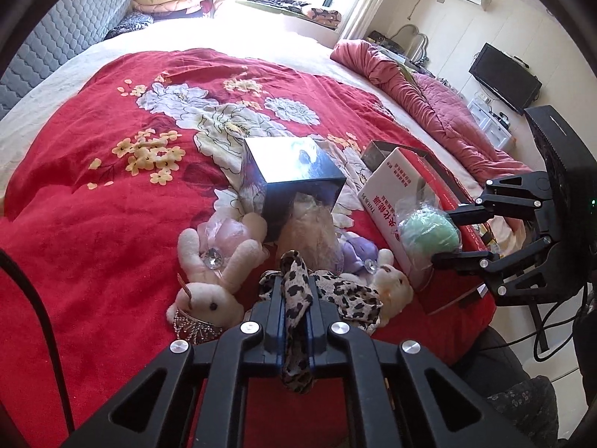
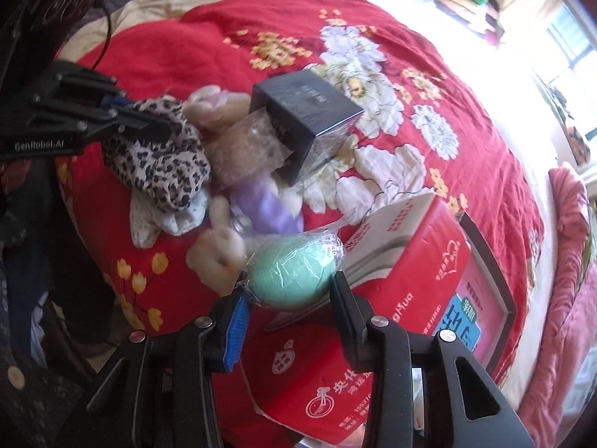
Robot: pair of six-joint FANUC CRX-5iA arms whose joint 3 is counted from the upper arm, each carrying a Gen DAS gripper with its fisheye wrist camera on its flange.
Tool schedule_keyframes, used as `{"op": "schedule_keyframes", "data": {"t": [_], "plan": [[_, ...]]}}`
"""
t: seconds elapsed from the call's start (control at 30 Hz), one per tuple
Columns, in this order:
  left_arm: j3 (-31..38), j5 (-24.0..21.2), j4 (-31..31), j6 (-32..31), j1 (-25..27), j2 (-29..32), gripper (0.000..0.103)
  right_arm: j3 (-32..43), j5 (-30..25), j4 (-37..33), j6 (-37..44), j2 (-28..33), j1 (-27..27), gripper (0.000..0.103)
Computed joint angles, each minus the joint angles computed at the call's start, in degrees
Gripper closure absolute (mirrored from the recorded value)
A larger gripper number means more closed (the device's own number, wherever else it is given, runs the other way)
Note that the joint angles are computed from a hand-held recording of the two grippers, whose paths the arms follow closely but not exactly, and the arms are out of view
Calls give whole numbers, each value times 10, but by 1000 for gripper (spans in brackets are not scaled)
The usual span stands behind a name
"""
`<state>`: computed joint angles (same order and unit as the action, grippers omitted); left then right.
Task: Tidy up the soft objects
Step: 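Carry the scrunchie and bagged green ball over the pink book box with both tools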
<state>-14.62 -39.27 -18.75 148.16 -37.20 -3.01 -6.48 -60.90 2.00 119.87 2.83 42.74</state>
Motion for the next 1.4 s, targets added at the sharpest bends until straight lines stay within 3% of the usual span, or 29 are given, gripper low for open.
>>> {"op": "schedule_keyframes", "data": {"t": [0.2, 0.5, 0.67, 0.87, 1.4], "plan": [[25, -29, -80, 56, -40, -9, 95, -39, 57, 6, -79, -43, 6, 60], [31, -74, -150, 150, -70, -24, 95, -46, 82, -105, -117, -93, -14, 60], [39, -115, -213, 214, -100, -37, 95, -63, 100, -123, -154, -116, -9, 60], [60, -172, -242, 237, -130, -36, 95, -78, 115, -139, -169, -140, -11, 60], [163, -330, -268, 209, -190, 8, 95, -89, 142, -172, -170, -181, -13, 60]]}}
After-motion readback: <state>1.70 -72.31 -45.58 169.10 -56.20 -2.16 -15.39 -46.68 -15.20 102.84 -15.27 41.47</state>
